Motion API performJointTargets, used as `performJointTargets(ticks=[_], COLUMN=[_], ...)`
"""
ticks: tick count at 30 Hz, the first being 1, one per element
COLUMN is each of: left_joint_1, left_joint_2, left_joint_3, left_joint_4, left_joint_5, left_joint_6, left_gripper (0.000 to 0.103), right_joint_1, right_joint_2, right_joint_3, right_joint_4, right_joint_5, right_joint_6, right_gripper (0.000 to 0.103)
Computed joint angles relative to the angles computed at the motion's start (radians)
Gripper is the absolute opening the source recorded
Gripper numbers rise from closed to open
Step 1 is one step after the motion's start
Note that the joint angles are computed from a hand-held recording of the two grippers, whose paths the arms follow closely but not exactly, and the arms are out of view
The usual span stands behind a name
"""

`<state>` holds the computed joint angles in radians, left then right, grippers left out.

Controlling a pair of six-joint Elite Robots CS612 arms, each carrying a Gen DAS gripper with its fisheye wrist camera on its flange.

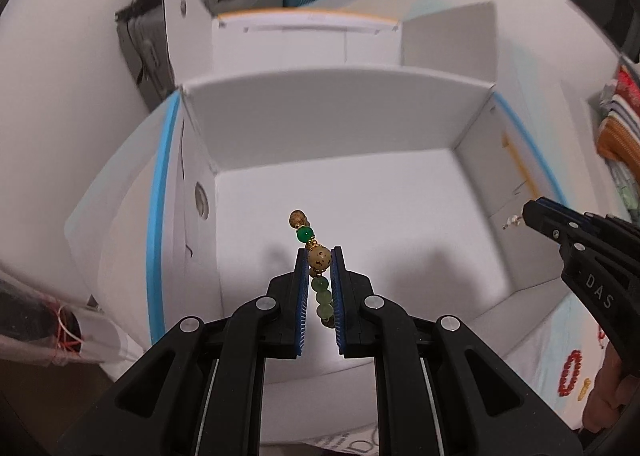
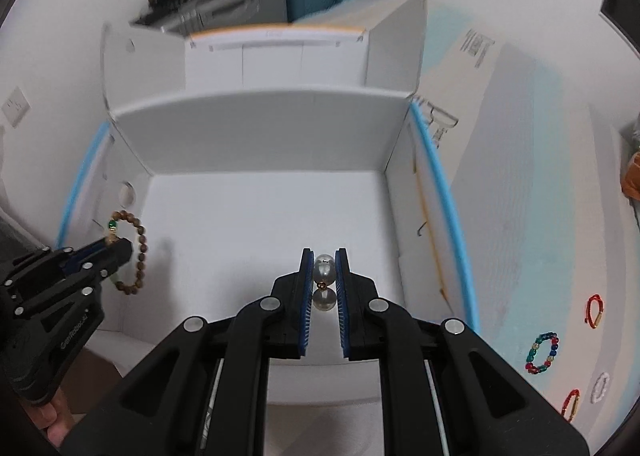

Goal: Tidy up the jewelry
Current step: 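Carry the brown bracelet and pearl cluster with both tools over the white box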

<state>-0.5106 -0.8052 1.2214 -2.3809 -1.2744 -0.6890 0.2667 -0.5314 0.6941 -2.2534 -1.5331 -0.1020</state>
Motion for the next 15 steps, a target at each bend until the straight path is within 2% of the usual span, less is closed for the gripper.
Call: performJointTargets(ticks=[4, 15], left_joint_1=[0.012, 0.018], left_joint_2=[0.020, 0.041], left_joint_3=[-0.025, -0.040], left_joint_4=[0.047, 0.062], left_joint_5=[-0.026, -0.028], left_joint_6=[-0.003, -0.004], left_gripper=[0.011, 0.011], right_joint_1=[0.006, 0.011], right_joint_2=[0.049, 0.102], right_joint_3=[-0.090, -0.163], right_joint_4=[0.109, 0.184], right_joint_5=[-0.011, -0.017], right_joint_6=[0.000, -0.013], right_gripper=[0.010, 0.011])
